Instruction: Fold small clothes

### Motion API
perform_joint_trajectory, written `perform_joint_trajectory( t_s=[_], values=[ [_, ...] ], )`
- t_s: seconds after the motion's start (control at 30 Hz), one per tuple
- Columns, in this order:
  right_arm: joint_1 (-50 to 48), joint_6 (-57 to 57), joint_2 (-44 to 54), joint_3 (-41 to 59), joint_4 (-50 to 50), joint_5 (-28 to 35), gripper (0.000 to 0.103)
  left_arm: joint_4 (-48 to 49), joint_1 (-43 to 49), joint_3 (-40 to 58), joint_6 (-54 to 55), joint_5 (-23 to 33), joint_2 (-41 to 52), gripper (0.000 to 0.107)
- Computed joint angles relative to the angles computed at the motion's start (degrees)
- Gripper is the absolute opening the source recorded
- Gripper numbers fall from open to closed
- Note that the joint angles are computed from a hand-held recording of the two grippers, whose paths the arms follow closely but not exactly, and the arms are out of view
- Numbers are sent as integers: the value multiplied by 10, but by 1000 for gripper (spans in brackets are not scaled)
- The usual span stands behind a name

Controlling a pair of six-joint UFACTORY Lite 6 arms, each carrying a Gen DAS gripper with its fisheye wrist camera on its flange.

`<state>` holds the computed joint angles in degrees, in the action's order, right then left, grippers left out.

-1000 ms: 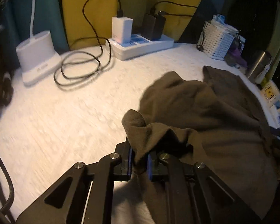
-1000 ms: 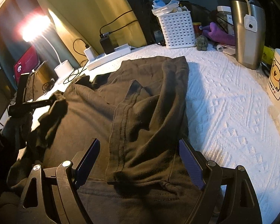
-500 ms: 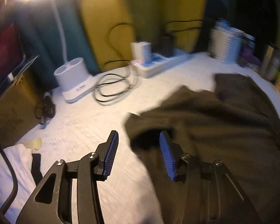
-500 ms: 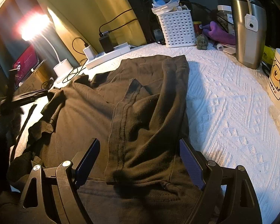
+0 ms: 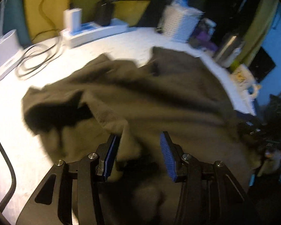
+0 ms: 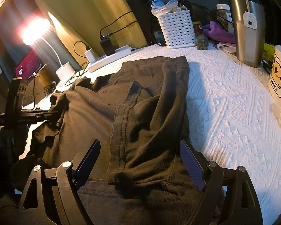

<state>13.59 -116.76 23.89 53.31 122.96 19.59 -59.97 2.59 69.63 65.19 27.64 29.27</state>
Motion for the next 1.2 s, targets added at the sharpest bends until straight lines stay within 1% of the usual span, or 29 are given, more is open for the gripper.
perform_joint_trajectory(
  t_s=[0.1, 0.13, 0.2, 0.23, 0.3, 0.37, 0.43, 0.5, 0.57, 0.63, 0.67, 0.73, 0.8, 0.87, 1.07, 1.13, 1.17, 1.2],
  values=[
    [1, -1, 0, -1, 2, 0, 87, -11, -19, 25, 6, 33, 15, 46],
    [1, -2, 0, -1, 3, 0, 87, -3, -25, 37, -8, 39, 24, 46],
    [1, -3, 0, -1, 3, 0, 87, 14, -37, 36, -31, 22, 14, 46],
    [1, -3, 0, -1, 3, 0, 87, 15, -40, 18, -28, 12, -9, 46],
    [1, -3, -1, -2, 5, 1, 87, 30, -39, -51, -23, -18, -82, 46],
    [2, -5, -2, -3, 8, 1, 87, 45, -29, -103, -19, -49, -128, 46],
    [2, -6, -2, -3, 9, 1, 87, 45, -8, -153, -8, -62, -158, 51],
    [3, -7, -2, -2, 11, 0, 87, 38, 17, -195, 5, -59, -170, 51],
    [4, -10, -1, -2, 14, -3, 87, 5, 30, -238, 39, -57, -178, 51],
    [5, -13, -1, -1, 16, -5, 87, -69, 40, -282, 113, -37, -202, 51],
    [5, -13, 0, -1, 16, -6, 87, -80, 41, -295, 124, -30, -213, 51],
    [5, -15, -2, -1, 20, -9, 87, -74, 44, -317, 117, -5, -240, 51],
    [6, -30, -13, -8, 40, -20, 87, -66, 44, -338, 112, -2, -275, 51],
    [5, -61, -38, -26, 70, -28, 87, -50, 46, -358, 92, -14, -315, 51],
    [-36, -188, -175, -122, 172, -69, 87, -1, 79, -411, 50, 17, -431, 51],
    [-61, -183, -221, -157, 157, -78, 86, 0, 87, -432, 46, 29, -463, 53],
    [-68, -171, -236, -170, 140, -79, 86, 1, 92, -444, 44, 33, -479, 59],
    [-74, -151, -251, -183, 116, -80, 86, 0, 97, -457, 43, 39, -496, 61]
  ],
)
